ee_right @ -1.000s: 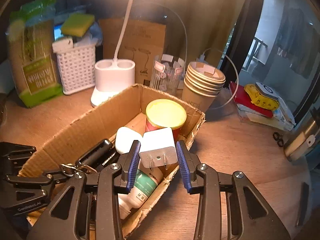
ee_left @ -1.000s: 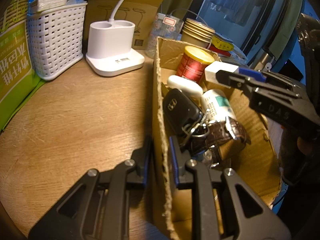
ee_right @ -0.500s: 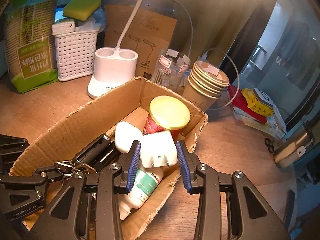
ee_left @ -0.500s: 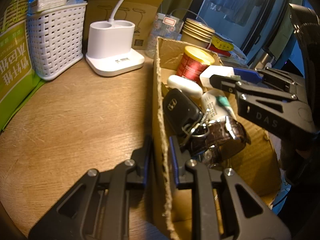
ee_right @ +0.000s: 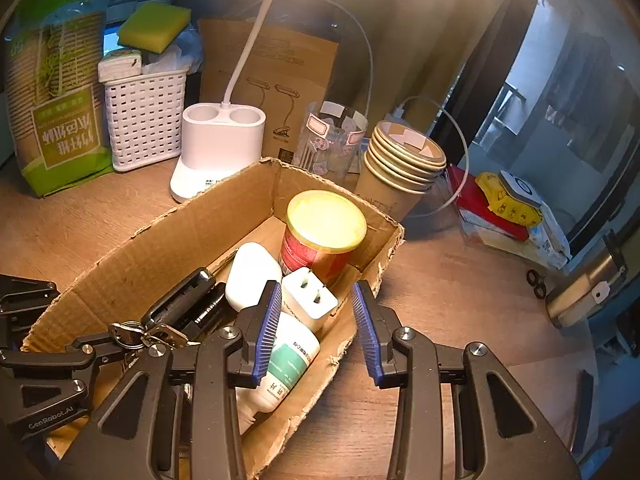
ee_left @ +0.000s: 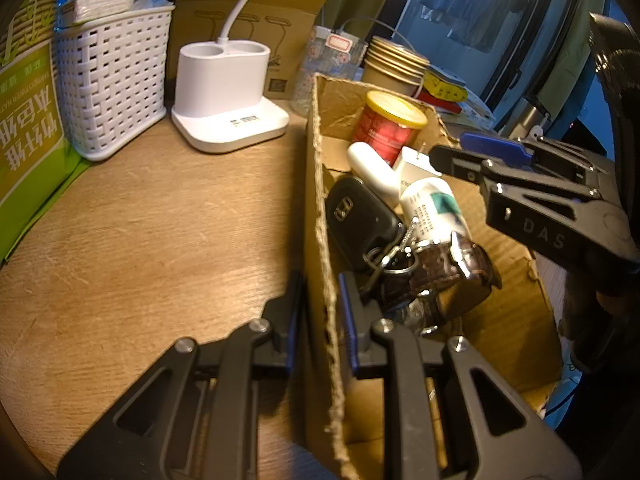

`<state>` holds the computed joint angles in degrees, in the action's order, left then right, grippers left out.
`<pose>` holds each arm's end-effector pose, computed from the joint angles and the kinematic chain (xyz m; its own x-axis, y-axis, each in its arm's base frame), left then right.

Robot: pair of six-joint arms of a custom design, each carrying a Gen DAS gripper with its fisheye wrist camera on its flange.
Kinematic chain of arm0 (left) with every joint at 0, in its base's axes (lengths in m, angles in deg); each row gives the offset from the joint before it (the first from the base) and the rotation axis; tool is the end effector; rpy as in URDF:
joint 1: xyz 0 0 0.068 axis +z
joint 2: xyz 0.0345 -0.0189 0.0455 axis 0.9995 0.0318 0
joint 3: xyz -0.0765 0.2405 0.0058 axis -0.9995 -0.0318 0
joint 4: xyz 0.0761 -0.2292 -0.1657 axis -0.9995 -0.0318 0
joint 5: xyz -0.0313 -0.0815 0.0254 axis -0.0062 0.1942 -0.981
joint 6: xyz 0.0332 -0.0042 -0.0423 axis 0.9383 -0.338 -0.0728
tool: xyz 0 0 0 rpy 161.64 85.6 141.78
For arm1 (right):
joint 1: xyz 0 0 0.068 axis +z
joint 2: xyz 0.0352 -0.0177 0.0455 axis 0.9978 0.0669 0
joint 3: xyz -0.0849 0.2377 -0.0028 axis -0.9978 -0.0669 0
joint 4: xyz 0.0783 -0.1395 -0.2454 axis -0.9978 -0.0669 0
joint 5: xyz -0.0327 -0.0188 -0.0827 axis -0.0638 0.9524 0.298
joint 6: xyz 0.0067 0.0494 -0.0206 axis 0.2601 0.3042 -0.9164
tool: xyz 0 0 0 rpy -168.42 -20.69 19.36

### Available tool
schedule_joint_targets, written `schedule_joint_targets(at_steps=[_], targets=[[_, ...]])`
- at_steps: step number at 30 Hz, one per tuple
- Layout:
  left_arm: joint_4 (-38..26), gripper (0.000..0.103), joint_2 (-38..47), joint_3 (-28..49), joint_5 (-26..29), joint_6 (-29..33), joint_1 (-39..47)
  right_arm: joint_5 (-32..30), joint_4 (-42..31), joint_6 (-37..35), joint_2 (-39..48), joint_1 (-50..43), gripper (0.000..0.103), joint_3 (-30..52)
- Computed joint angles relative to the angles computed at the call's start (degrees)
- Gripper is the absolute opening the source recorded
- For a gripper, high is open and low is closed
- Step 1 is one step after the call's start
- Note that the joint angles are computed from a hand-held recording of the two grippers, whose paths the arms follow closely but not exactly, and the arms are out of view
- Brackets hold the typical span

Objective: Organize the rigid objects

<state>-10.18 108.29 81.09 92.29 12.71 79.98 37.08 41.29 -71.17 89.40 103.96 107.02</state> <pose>0.2972 -0.0577 0.0092 -0.7150 0.1623 -0.6801 0.4464 0.8546 -0.2654 0.2874 0.0790 0.0858 -0.7107 -0.2506 -0.6574 -0.0773 0.9566 -0.2811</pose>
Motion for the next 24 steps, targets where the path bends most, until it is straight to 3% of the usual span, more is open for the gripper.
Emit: schedule_joint_targets(at_steps=[11,24], targets=[[0.16,0.019,-0.2,-0.18,-0.44,0.13,-0.1,2.03,-4.58,4.53,-10.19,1.29,0.039,-4.15],[2.7,0.019,-2.06,-2.51,-1.44,-0.29,0.17,9.16,-16.61,12.03,-29.46,6.55,0.041,-10.27]])
